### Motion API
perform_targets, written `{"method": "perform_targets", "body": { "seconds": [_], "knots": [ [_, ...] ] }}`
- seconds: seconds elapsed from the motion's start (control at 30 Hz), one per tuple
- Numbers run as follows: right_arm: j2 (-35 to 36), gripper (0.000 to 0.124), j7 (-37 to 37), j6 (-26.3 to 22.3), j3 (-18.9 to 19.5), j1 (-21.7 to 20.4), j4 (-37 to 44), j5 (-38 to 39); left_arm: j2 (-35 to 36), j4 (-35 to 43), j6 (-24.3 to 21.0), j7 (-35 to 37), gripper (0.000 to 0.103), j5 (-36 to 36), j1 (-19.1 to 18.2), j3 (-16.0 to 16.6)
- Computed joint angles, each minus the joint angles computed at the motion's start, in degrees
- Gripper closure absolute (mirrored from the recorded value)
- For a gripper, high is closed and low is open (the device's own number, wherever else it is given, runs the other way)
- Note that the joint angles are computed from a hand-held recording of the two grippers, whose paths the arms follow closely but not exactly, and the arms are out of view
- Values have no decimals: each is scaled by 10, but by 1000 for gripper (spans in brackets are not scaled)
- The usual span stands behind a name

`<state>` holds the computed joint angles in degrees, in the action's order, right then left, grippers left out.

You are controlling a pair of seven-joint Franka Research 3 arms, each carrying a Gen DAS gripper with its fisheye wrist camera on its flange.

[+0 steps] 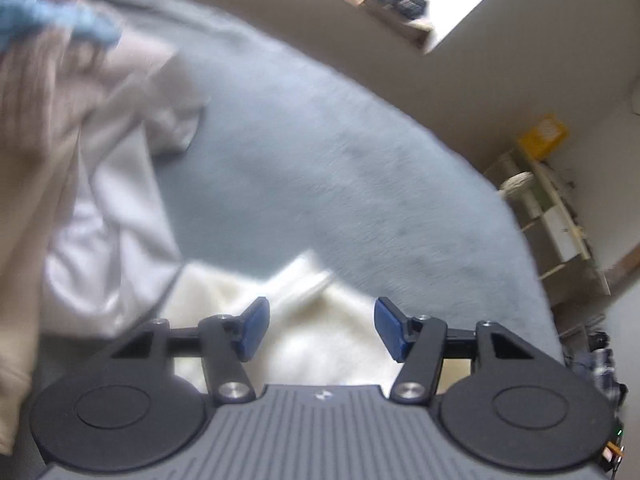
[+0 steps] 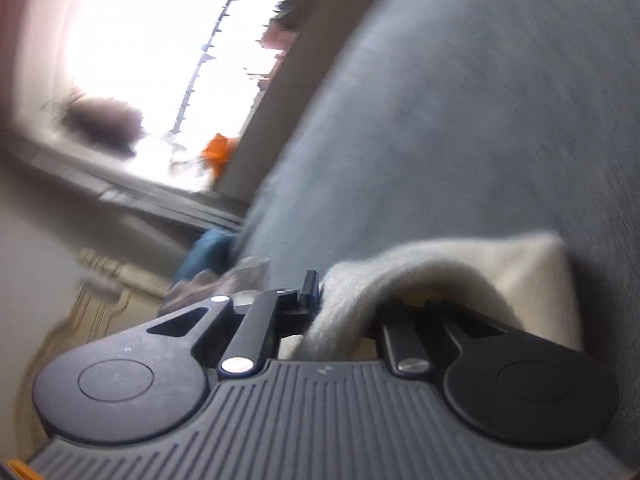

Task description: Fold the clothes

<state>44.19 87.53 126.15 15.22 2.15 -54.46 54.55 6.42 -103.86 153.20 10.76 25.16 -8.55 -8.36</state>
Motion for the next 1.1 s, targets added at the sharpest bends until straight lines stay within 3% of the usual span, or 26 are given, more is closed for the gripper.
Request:
{"method": "perform_targets", "body": {
  "seconds": [0.03, 0.13, 0.2, 0.3, 0.43, 0.57, 0.77, 0.9, 1.0, 1.1],
  "knots": [
    [-1, 112, 5, 2, -7, -1, -17, 29, -2, -9, 8, -24, 45, 15, -3, 3],
    [-28, 106, -70, 31, 42, -45, -88, 115, -17, -35, 33, -90, 44, 67, -5, 11],
    [-35, 85, -94, 31, 47, -57, -100, 159, -26, -45, 43, -106, 43, 78, 0, 11],
    [-50, 66, -120, 60, 52, -69, -123, 235, -35, -41, 16, -121, 39, 97, 4, 7],
    [-81, 63, -137, 73, 41, -77, -158, 292, -64, -63, 12, -125, 38, 106, 13, 3],
    [-147, 62, -167, 9, 22, -100, -245, 321, -143, -128, 4, -89, 35, 80, 25, -6],
    [-306, 60, -210, -94, -33, -141, -444, 355, -310, -267, -15, 38, 29, -55, -1, -1],
    [-402, 59, -187, -150, -76, -137, -560, 299, -390, -388, 80, 19, 17, -146, -30, -1],
    [-464, 59, -183, -130, -96, -115, -635, 244, -378, -456, 192, 8, 18, -244, -102, 34],
    [-488, 59, -176, -126, -112, -90, -680, 242, -343, -476, 252, -18, 18, -274, -105, 21]
  ]
}}
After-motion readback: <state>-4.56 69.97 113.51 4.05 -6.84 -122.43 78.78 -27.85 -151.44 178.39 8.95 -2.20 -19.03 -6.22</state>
